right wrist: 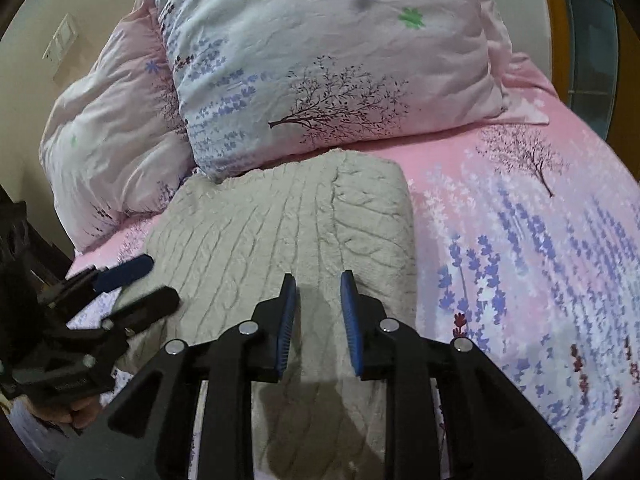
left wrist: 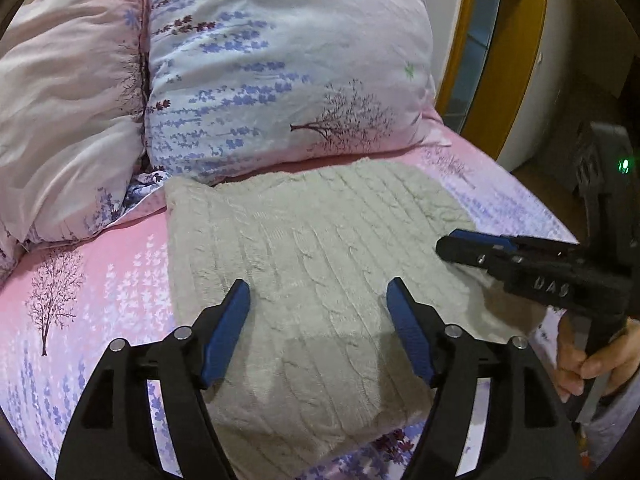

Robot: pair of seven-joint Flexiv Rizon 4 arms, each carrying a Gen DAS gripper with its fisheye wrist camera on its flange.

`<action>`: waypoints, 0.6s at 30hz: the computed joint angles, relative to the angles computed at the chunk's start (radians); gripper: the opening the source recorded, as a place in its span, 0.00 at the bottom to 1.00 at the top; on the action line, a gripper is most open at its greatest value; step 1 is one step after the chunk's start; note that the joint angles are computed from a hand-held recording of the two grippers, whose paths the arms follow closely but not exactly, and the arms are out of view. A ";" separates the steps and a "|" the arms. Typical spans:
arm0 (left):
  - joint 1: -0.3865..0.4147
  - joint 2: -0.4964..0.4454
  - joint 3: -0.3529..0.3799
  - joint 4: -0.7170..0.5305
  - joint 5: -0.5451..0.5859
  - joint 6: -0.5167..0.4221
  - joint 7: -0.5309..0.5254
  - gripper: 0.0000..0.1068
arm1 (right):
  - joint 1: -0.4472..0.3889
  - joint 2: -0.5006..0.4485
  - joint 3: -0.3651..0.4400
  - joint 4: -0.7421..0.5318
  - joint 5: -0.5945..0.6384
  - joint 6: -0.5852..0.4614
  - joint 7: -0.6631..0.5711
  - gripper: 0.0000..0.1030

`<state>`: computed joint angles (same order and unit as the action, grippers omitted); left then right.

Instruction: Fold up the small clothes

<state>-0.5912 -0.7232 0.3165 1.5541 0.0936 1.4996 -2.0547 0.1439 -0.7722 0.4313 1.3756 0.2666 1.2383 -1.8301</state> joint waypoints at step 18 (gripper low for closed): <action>-0.011 0.005 0.016 0.012 0.016 0.009 -0.025 0.69 | -0.046 0.002 0.034 -0.041 0.128 -0.089 -0.038 0.23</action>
<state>-0.6019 -0.7187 0.3329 1.5661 0.1091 1.5084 -2.0797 0.0984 -0.7704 0.4657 1.3345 0.3944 1.1492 -1.8683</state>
